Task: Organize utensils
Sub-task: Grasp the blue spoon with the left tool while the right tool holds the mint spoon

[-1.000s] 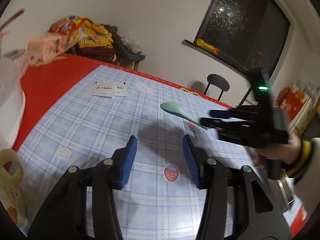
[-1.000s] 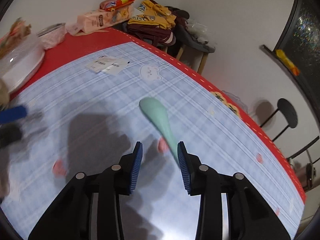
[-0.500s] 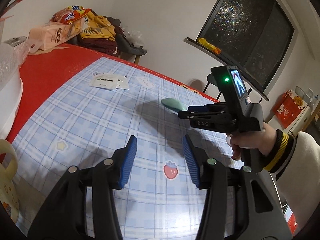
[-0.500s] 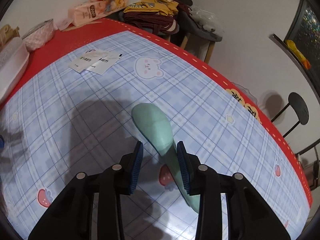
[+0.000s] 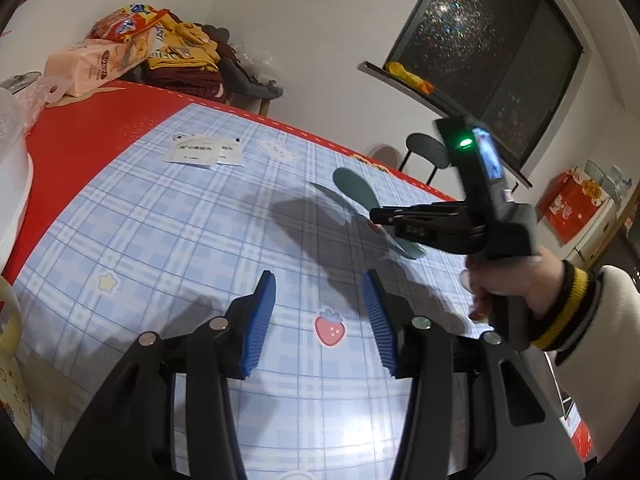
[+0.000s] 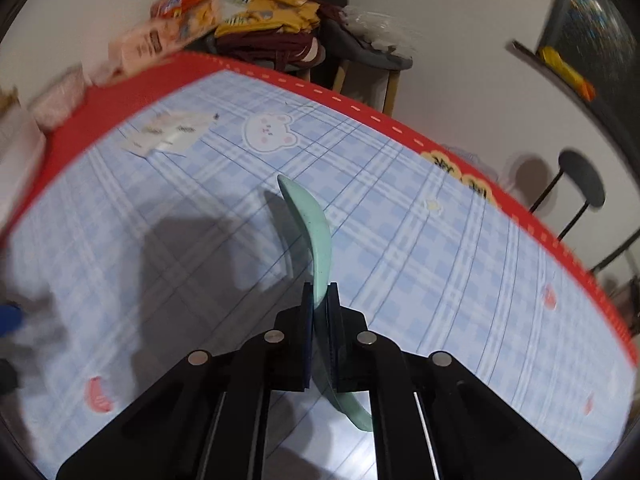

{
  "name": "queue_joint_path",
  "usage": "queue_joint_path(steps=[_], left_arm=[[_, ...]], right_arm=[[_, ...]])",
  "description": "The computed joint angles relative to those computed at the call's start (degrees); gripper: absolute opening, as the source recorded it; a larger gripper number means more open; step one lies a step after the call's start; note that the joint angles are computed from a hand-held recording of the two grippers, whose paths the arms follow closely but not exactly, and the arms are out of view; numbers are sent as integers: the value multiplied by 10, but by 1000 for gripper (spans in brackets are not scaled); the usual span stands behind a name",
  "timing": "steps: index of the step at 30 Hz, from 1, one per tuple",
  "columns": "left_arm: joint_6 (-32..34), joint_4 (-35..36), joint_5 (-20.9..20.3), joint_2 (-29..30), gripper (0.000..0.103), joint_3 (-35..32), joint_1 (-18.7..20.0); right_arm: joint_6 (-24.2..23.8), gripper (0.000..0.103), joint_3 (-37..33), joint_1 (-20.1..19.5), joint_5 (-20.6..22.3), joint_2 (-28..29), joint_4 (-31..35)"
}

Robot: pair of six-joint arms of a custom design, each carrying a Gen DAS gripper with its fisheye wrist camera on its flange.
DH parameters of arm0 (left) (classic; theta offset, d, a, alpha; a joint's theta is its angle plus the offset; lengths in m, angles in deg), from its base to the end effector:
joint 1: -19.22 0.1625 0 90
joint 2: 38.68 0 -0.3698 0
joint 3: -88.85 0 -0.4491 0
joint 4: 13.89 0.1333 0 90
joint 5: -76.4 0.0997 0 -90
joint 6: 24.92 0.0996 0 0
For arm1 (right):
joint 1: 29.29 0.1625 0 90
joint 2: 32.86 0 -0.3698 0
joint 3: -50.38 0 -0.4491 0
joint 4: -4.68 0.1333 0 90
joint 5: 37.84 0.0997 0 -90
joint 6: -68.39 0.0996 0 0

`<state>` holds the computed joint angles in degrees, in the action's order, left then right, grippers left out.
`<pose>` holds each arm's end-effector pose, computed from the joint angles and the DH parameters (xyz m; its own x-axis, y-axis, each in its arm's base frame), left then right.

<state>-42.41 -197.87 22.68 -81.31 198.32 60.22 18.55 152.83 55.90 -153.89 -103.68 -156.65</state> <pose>-0.3071 -0.5217 -0.0259 -0.9006 0.2359 -0.3651 0.4204 0.6865 -0.5933 0.0358 -0.6430 0.2711 -0.6115 -0.3571 0.7061 -0.6246 0.7657 -0.1537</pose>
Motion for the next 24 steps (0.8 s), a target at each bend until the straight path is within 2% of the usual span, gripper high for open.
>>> queue_joint_path(steps=[6, 12, 18, 22, 24], left_arm=[[11, 12, -11, 0, 47, 5, -14], [5, 41, -11, -15, 47, 31, -53], [-19, 124, -19, -50, 43, 93, -108], [-51, 170, -20, -80, 41, 136, -144], [-55, 190, -22, -91, 41, 149, -162]], right_arm=[[52, 7, 86, -20, 30, -115, 46], [92, 7, 180, -44, 47, -251, 81], [79, 7, 286, -79, 122, -417, 132], [63, 7, 342, -114, 186, -523, 185], [52, 7, 375, -146, 227, -585, 216]])
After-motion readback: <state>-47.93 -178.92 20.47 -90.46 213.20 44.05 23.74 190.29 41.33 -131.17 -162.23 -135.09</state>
